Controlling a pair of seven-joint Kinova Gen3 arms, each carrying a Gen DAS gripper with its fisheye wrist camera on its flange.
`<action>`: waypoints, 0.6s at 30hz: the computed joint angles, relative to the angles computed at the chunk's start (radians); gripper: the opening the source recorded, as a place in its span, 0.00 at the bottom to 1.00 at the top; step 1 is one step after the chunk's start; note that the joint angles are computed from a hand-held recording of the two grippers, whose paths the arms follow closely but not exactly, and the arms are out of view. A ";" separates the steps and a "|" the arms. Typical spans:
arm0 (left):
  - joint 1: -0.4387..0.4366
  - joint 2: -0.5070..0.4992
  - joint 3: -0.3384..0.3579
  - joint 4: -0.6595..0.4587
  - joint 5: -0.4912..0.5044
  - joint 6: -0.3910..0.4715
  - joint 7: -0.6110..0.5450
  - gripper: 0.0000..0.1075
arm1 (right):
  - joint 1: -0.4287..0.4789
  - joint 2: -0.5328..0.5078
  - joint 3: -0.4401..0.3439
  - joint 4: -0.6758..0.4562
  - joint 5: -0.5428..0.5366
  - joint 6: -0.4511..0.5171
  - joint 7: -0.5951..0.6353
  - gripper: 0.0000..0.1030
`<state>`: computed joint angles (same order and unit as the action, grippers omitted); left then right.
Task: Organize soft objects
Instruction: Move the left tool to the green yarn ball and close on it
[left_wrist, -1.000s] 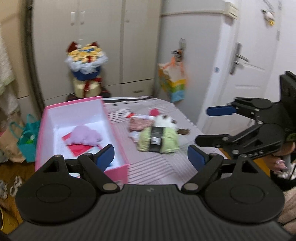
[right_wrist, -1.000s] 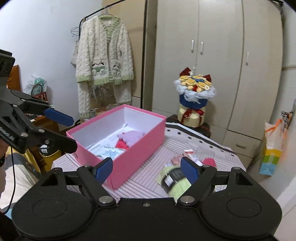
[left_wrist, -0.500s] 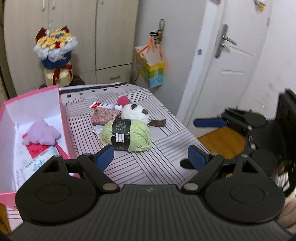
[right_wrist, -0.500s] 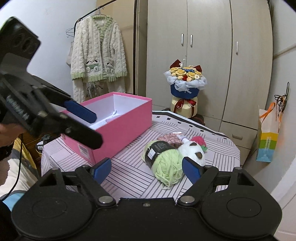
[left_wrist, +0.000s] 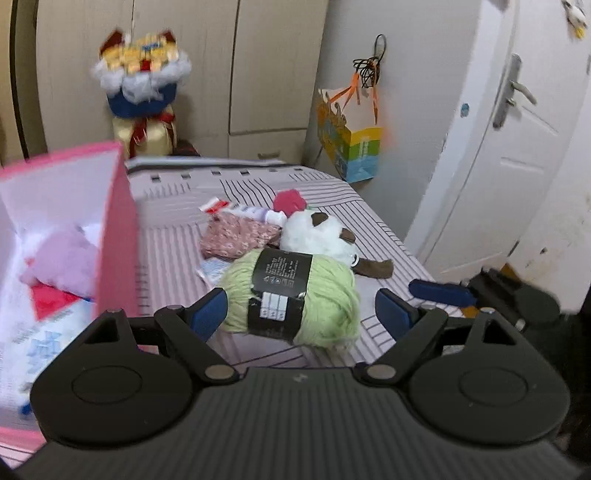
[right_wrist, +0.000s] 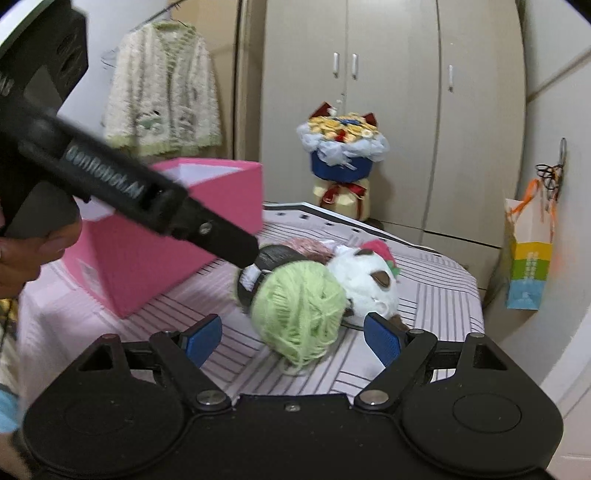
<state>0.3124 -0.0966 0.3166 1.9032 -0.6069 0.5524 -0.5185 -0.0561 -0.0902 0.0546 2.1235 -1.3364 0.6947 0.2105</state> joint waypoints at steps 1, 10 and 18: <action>0.000 0.013 -0.022 -0.005 0.029 -0.017 -0.020 0.81 | -0.007 0.002 -0.009 0.002 -0.006 -0.024 0.005 0.85; 0.022 0.100 -0.065 -0.010 -0.135 -0.040 0.204 0.78 | 0.004 0.079 -0.026 -0.058 0.040 0.030 -0.223 0.88; 0.084 0.131 -0.128 0.008 -0.312 -0.050 0.418 0.80 | -0.029 0.065 -0.060 -0.008 -0.017 -0.097 -0.304 0.88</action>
<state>0.3962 0.0348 0.1881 1.9109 -0.9188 0.5029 -0.1002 -0.0852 -0.0256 -0.0059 2.1156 -1.3538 0.5980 -0.0939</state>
